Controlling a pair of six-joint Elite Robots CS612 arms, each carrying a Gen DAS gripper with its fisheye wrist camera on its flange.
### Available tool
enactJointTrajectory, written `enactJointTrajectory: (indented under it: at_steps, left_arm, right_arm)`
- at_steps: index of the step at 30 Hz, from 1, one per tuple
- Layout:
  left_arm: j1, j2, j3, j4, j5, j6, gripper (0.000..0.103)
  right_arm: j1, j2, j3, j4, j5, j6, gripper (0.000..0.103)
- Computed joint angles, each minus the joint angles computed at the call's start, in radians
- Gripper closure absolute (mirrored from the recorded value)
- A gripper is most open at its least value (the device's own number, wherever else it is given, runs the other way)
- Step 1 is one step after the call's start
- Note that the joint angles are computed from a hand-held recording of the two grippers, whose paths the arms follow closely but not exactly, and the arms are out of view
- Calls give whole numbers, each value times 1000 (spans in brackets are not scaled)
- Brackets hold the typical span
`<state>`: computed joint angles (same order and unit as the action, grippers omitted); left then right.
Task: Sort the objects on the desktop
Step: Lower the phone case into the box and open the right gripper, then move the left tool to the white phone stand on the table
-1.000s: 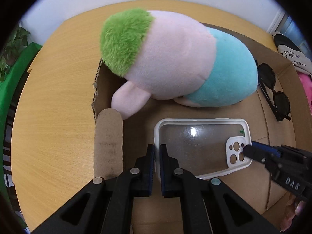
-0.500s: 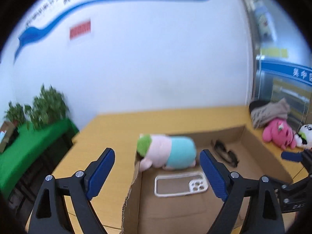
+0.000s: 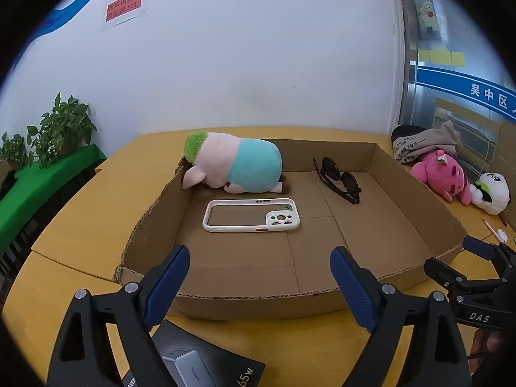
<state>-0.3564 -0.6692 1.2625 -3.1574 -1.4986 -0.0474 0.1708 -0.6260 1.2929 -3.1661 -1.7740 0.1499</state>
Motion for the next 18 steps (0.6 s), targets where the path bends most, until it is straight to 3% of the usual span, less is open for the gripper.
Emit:
enactJointTrajectory:
  at_steps: [5,9,10,13,14,18]
  left_arm:
    - [4,28,-50,126,-7,-36,14]
    - [-1,33,-39,91,7,-18,14]
    - [-1,34,-40,91,4,-22,14]
    - [2,37,-44,98,-3,-20,14]
    - [3,37,-46,101,-6,-18,14]
    - [5,33,-47,116,-16,-18,14]
  right_arm:
    - [12,23,-16,-35,-58,-45,0]
    - [29,43,-26,-55,-138,-127,0]
    - [26,40,-26,-34,-116,-117,0]
    - [-21,27,-22,196,123,78,0]
    - [-28,24,-24,219,151,114,0]
    - [-21,12,0,114,86,92,0]
